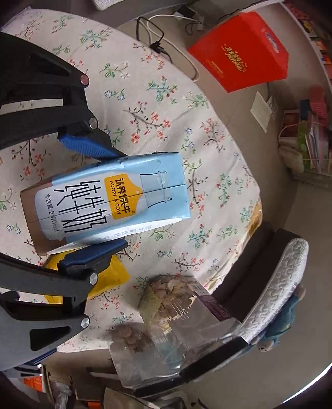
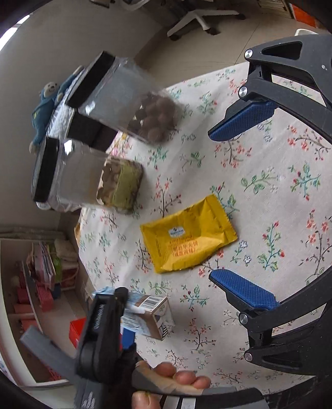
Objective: Collect trash
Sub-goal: 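Grasp the blue milk carton with the left gripper while the right grasps the yellow packet, then lift and carry the milk carton and yellow packet toward the white bin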
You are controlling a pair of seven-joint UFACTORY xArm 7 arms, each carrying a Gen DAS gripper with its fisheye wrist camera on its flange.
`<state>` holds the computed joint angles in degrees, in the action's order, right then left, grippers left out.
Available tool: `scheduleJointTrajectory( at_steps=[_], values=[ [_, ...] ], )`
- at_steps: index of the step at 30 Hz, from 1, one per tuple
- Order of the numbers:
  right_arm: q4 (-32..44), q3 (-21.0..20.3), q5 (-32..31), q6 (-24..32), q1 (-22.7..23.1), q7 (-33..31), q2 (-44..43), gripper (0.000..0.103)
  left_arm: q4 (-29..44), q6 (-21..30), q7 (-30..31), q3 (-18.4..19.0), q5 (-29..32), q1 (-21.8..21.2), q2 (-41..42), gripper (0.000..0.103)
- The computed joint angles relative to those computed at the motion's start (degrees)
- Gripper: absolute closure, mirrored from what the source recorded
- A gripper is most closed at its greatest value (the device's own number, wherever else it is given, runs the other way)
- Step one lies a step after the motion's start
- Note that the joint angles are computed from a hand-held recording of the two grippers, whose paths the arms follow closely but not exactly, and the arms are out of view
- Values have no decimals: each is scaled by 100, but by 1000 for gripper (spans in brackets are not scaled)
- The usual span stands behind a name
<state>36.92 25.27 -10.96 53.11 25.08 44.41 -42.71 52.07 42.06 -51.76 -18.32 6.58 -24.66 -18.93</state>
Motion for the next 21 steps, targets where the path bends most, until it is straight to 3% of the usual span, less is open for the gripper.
scheduleJointTrajectory(
  at_steps=[3, 8, 9, 11, 12, 13, 14, 21],
  values=[
    [329, -211, 106, -399, 60, -489, 945, 7, -77, 41, 293, 121, 74, 39, -523, 43],
    [922, -185, -208, -341, 4, -579, 2169, 10, -383, 41, 746, 399, -405, 63, -1112, 43],
    [892, -297, -122, -481, 52, -562, 2237, 14, -397, 79, 844, 419, -481, 79, -1154, 43],
    [755, -556, 242, -918, 164, -545, 2199, 48, -419, 142, 954, 371, -482, 178, -1249, 43],
    [770, -528, 177, -933, 111, -372, 2162, 58, -430, 159, 999, 344, -448, 238, -1306, 43],
    [748, -614, 325, -1015, 144, -355, 2118, 75, -426, 170, 1025, 303, -405, 299, -1346, 43],
    [695, -721, 513, -1150, 203, -340, 2049, 78, -426, 177, 1039, 270, -371, 352, -1389, 43],
    [785, -273, -57, -1069, -162, 492, 1309, 79, -509, 132, 1131, 195, -434, 467, -1714, 43]
  ],
)
